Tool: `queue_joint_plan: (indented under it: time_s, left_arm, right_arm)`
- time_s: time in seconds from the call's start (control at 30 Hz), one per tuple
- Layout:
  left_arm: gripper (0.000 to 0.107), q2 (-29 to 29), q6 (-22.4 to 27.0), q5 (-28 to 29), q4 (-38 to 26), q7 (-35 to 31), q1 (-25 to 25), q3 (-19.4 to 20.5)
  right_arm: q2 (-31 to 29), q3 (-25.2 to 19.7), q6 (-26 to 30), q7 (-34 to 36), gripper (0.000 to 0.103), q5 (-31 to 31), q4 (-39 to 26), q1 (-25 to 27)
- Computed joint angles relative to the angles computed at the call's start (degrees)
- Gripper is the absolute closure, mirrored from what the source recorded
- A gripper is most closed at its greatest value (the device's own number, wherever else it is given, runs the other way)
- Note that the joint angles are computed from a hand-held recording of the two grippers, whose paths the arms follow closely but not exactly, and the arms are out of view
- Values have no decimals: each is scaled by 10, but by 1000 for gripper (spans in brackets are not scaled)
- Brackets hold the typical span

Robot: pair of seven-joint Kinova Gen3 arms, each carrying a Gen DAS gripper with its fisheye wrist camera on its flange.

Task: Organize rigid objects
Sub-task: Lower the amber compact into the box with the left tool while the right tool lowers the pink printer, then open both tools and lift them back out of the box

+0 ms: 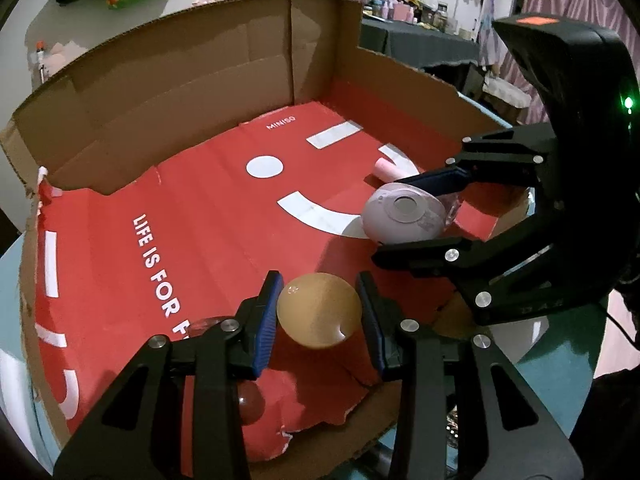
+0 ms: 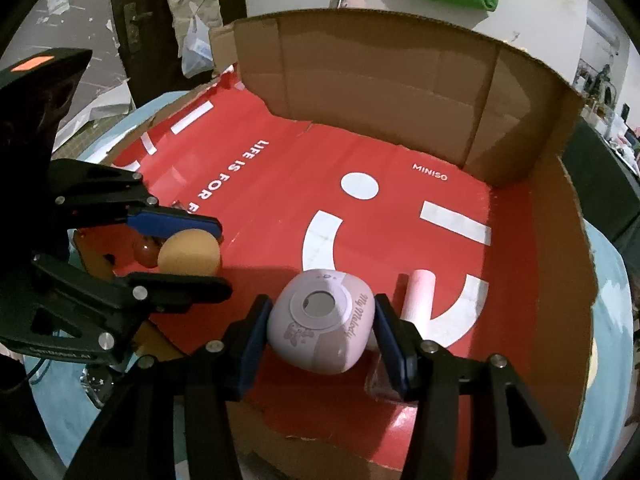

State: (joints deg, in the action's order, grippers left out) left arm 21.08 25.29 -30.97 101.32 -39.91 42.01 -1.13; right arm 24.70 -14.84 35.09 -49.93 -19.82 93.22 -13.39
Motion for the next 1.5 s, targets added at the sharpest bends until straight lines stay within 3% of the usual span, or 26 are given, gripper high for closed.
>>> queue_joint_plan:
  time_s: [0.13,0.23,0.67,1.17,1.27,1.4,1.5]
  left_arm:
    - [72,10,3,40,-9,-36,-35,26]
    - [72,16,-1,53,-12,-49,-37,21]
    - [72,21,-3,48,-15,-49,-11,-6]
    - [70,21,-5,41,-13,-39,-11,-3]
    - [65,18,-9,45,-10,-42,-15,-2]
    - [50,13,-15,45,-4,-33,-11,-8]
    - [48,9,-15,25,-1,-11,8,-24]
  right_arm:
    - [17,-1,39,3,49,-6,-29,4]
    - [21,4,45,4,49,0,-34,-3]
    - [28,11,52,1,49,20,-45,-17]
    - [26,11,41,-2,48,31,-40,-20]
    - [25,11,39,-3,48,33,-38,-22]
    - [25,11,40,-5,48,32,-39,-21]
    - [24,8,40,-2,47,27,-37,-17]
